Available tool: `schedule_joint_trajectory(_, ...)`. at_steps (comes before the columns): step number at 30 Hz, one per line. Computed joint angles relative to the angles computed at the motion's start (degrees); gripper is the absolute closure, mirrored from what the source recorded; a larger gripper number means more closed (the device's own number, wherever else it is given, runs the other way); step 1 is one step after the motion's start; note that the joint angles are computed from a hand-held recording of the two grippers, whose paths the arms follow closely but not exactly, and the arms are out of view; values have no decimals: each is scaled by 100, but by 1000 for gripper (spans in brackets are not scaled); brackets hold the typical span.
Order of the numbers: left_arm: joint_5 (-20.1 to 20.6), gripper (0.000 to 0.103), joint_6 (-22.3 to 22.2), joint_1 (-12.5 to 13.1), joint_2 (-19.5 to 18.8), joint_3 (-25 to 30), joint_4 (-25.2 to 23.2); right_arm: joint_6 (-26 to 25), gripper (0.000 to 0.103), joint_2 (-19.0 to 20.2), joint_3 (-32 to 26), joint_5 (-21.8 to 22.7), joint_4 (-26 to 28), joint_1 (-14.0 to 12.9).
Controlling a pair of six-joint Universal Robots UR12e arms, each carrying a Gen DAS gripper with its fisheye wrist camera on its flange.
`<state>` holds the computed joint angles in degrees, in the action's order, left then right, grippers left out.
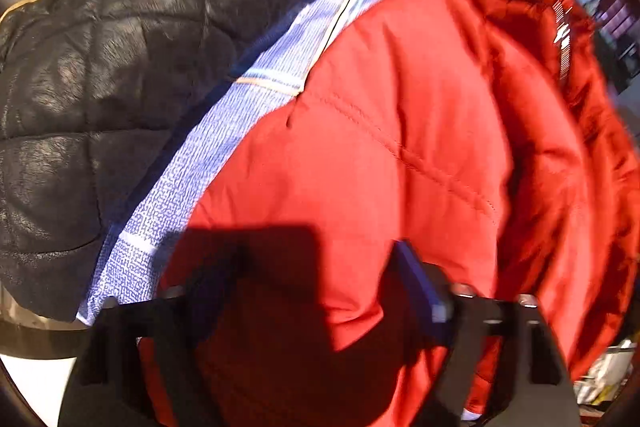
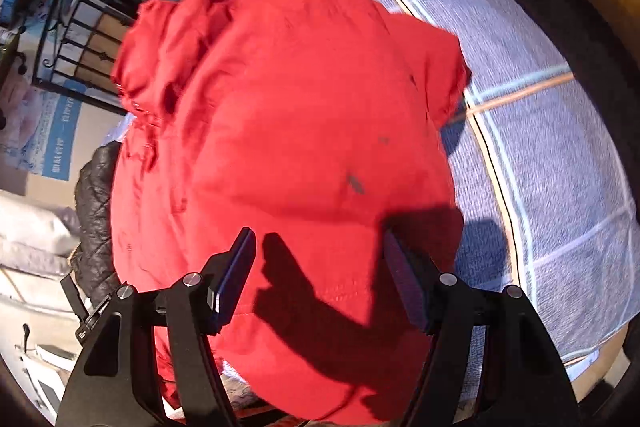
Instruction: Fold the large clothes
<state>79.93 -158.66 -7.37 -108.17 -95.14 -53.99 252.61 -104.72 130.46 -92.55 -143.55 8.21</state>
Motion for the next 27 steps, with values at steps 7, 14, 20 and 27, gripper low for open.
schedule_joint_trajectory(7, 354, 92, -23, -136, 32, -50, 367, -255, 102, 358, -182, -241, -273, 336)
schedule_joint_trajectory(14, 110, 88, -557, -45, 84, 128, 107, -500, 41, -146, -281, -1176, 380, 245)
schedule_joint_trajectory(20, 161, 38, -355, 26, 152, 29, 773, -357, 7, -440, 451, -183, -584, -269)
schedule_joint_trajectory(27, 455, 13, 158, 46, -110, 146, 761, -392, 44, -4, 618, 406, -1049, -74)
